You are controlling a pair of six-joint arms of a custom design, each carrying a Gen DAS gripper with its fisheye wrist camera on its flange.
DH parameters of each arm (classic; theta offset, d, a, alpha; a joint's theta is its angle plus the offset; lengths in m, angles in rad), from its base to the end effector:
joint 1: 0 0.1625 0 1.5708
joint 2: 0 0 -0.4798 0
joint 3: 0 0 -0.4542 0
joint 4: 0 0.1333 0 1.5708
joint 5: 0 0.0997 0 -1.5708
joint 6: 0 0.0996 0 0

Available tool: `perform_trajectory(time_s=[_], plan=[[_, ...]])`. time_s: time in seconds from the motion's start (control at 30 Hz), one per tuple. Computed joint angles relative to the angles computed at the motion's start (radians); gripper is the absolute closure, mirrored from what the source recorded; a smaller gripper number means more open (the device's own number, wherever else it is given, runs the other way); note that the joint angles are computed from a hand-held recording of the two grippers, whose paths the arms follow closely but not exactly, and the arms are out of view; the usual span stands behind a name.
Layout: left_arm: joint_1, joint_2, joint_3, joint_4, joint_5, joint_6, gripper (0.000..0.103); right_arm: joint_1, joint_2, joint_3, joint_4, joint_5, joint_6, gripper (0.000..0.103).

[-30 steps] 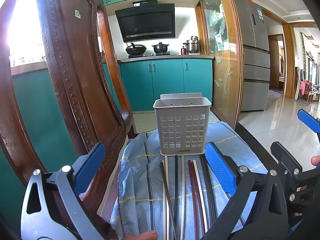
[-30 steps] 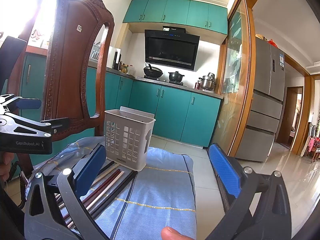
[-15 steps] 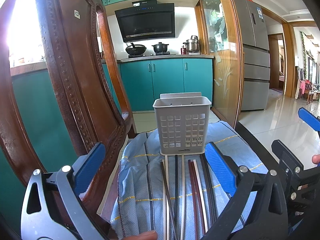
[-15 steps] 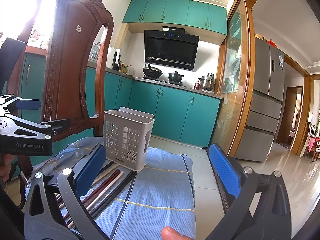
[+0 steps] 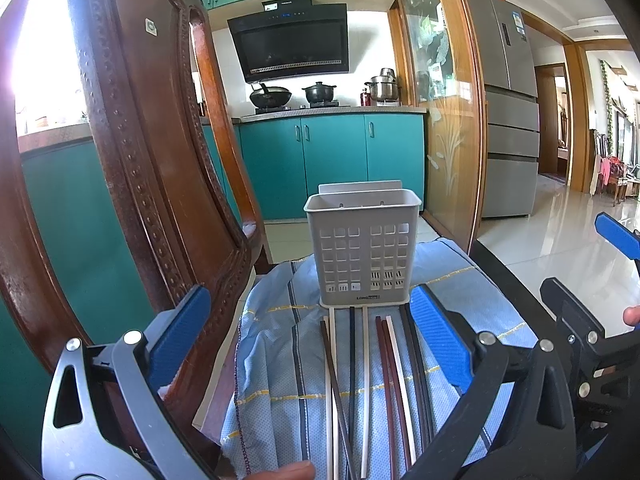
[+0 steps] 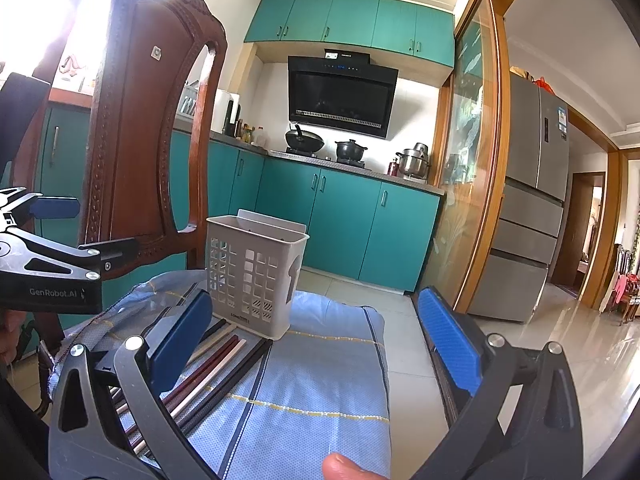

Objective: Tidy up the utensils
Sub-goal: 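Lower both tools toward the row of chopsticks beside the white holder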

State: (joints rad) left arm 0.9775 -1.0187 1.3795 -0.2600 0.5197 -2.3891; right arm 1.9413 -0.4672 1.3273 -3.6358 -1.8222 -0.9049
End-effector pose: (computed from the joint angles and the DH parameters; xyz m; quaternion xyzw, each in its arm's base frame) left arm -0.2180 -0.7163 0.3065 0.1369 0.7115 -0.5487 0.4171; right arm 0.4091 -0.7534 0.0929 0.4296 -0.6991 0.5150 0.2481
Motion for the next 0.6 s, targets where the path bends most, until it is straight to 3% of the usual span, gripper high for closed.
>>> perform_trajectory(time_s=[0.43,0.6], plan=[[0.001,0.011,-0.013,0.012,-0.013,0.001,0.003,0.003,0.007,-0.009,0.014,-0.014,0.002,0.002],[0.006,0.037,-0.05,0.055,-0.058,-0.013,0.003,0.004,0.006,-0.031,0.11,-0.056,0.04,0.002]])
